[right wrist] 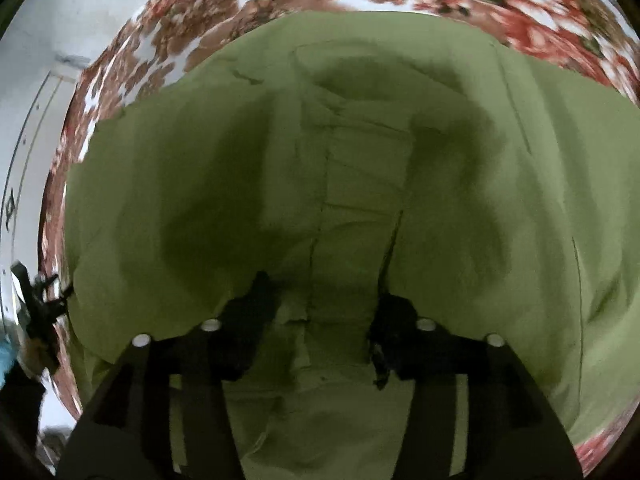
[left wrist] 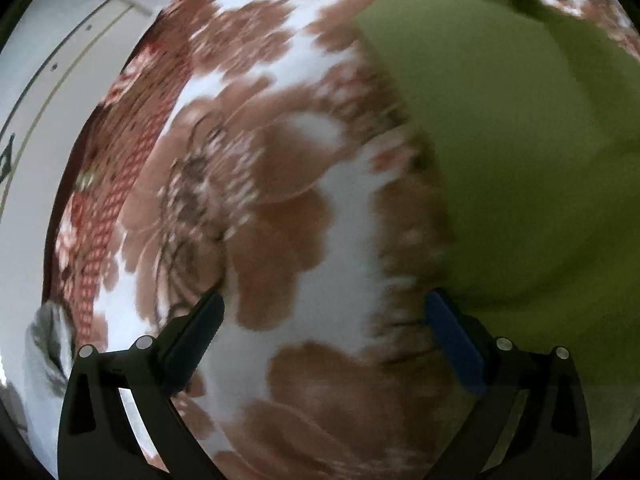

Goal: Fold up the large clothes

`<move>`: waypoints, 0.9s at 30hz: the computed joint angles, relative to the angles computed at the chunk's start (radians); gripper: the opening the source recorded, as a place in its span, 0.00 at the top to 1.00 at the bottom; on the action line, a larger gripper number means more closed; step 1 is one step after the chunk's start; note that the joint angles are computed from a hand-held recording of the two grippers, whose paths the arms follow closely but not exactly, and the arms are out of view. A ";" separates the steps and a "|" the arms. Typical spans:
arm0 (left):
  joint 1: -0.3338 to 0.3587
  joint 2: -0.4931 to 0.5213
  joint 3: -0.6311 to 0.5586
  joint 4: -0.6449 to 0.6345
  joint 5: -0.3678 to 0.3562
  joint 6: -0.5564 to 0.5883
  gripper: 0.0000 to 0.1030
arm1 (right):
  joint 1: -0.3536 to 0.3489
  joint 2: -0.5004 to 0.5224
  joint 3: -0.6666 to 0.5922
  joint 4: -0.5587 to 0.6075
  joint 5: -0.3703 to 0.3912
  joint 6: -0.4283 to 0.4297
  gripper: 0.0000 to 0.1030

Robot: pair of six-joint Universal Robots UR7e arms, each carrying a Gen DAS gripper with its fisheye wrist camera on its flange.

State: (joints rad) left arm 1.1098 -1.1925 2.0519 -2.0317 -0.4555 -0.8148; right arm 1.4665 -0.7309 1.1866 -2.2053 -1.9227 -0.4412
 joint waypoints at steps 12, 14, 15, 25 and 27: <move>-0.101 0.047 -0.034 -0.412 -0.094 0.284 0.05 | 0.127 -0.137 0.269 -0.278 -0.051 -0.161 0.20; -0.086 0.105 -0.056 -0.505 -0.135 0.346 0.05 | 0.136 -0.106 0.280 -0.327 -0.081 -0.164 0.20; -0.078 0.122 -0.060 -0.533 -0.149 0.366 0.05 | 0.137 -0.098 0.281 -0.331 -0.085 -0.161 0.20; -0.029 0.163 -0.075 -0.403 -0.078 0.245 0.05 | 0.128 -0.036 0.290 -0.383 -0.202 -0.222 0.18; -0.064 0.137 -0.058 -0.415 -0.082 0.229 0.05 | 0.136 -0.063 0.306 -0.382 -0.199 -0.216 0.18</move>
